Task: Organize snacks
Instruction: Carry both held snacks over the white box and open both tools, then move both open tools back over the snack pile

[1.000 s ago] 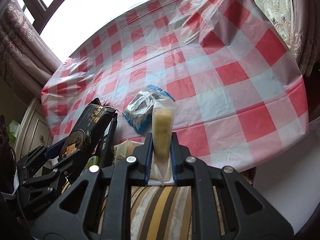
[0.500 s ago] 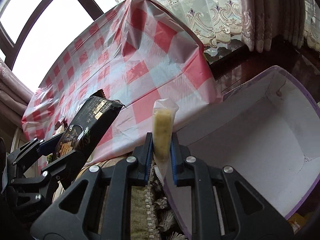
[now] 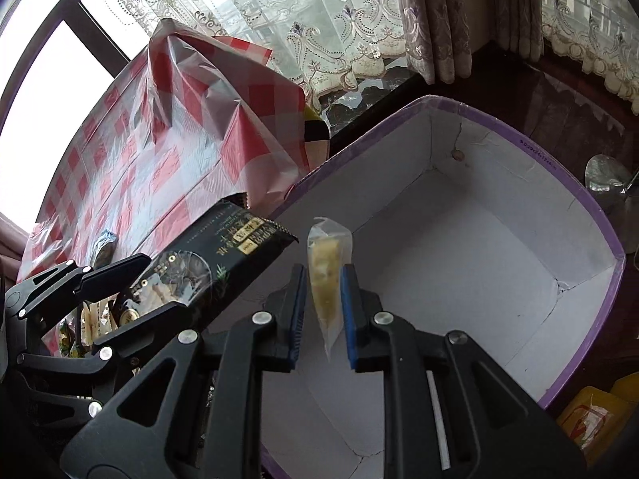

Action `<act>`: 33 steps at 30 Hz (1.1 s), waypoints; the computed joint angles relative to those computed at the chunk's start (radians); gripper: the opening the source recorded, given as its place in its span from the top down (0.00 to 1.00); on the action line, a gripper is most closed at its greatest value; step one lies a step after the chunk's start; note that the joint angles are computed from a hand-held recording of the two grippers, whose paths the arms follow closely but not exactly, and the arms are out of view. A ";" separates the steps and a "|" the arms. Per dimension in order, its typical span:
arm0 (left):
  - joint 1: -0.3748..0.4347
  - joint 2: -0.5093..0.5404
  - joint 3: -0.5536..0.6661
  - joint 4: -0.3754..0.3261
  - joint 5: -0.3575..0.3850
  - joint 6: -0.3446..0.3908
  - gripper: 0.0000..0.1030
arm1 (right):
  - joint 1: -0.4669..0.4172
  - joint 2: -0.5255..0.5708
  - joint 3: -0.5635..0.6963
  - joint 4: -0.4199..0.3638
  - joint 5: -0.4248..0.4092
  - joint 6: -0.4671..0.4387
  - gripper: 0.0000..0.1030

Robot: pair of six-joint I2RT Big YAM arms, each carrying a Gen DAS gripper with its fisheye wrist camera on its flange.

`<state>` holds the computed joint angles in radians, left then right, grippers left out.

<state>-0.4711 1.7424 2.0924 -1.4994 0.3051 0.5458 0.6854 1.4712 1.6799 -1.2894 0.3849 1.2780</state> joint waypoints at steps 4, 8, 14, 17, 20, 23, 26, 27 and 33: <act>0.004 -0.002 -0.005 0.032 -0.019 -0.037 0.35 | -0.002 0.006 0.022 -0.070 0.046 0.016 0.61; 0.037 -0.040 -0.045 0.129 0.017 -0.118 0.34 | 0.015 0.035 0.088 -0.165 0.137 0.024 0.37; 0.079 -0.116 -0.130 0.283 0.060 -0.196 0.26 | 0.042 0.141 0.266 -0.380 0.292 0.066 0.26; 0.084 -0.141 -0.157 0.322 -0.014 -0.207 0.26 | 0.058 0.162 0.312 -0.389 0.351 0.027 0.22; 0.113 -0.160 -0.175 0.337 -0.006 -0.233 0.26 | 0.063 0.169 0.340 -0.339 0.338 -0.055 0.22; 0.144 -0.183 -0.194 0.357 -0.001 -0.273 0.26 | 0.069 0.176 0.357 -0.294 0.330 -0.076 0.22; 0.174 -0.200 -0.212 0.370 -0.007 -0.311 0.26 | 0.077 0.180 0.361 -0.205 0.299 -0.146 0.22; 0.186 -0.210 -0.224 0.382 -0.014 -0.325 0.26 | 0.085 0.195 0.381 -0.201 0.292 -0.151 0.22; 0.268 -0.226 -0.240 0.392 -0.001 -0.408 0.26 | 0.104 0.267 0.487 -0.172 0.222 -0.207 0.22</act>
